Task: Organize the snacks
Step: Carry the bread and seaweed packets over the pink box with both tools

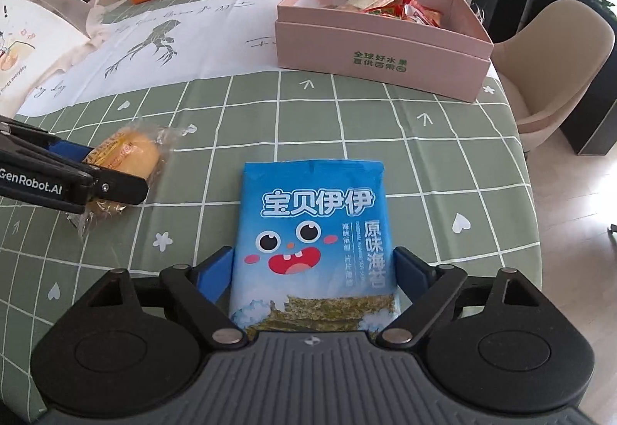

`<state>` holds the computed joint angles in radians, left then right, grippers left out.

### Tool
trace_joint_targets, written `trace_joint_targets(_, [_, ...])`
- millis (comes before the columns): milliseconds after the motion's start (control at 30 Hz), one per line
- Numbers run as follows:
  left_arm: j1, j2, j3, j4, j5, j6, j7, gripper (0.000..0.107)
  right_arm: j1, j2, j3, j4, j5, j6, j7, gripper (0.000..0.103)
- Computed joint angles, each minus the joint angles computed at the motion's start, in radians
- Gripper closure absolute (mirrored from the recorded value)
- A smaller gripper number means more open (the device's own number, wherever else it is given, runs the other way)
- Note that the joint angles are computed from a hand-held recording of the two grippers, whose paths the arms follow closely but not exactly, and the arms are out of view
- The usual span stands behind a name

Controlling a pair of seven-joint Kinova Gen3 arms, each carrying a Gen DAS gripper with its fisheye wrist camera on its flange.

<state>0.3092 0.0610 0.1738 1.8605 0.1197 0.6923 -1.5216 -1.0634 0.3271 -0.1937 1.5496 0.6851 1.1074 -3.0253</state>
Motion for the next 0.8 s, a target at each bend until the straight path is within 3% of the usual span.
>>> trace_joint_targets(200, [-0.017, 0.004, -0.004, -0.011, 0.048, 0.027, -0.059, 0.04, -0.002, 0.026, 0.016, -0.02, 0.017, 0.004, -0.025, 0.008])
trace_joint_targets(267, [-0.022, 0.005, -0.005, -0.014, 0.063, 0.036, -0.074, 0.04, -0.007, 0.024, 0.017, -0.022, 0.026, 0.001, -0.016, 0.019])
trace_joint_targets(367, [-0.023, 0.003, -0.006, -0.012, 0.068, 0.035, -0.079, 0.04, 0.001, -0.012, 0.015, 0.009, 0.022, -0.039, -0.05, 0.024])
trace_joint_targets(533, [-0.027, 0.005, -0.007, -0.017, 0.081, 0.047, -0.096, 0.04, -0.017, -0.051, 0.002, 0.02, 0.072, 0.02, -0.116, 0.025])
trace_joint_targets(700, [-0.09, 0.016, -0.026, -0.034, 0.243, 0.121, -0.228, 0.039, -0.019, -0.065, -0.023, 0.014, 0.11, 0.094, -0.14, 0.024])
trace_joint_targets(800, [-0.087, 0.017, -0.025, -0.038, 0.235, 0.123, -0.222, 0.04, -0.017, -0.061, -0.033, 0.017, 0.114, 0.108, -0.157, 0.024])
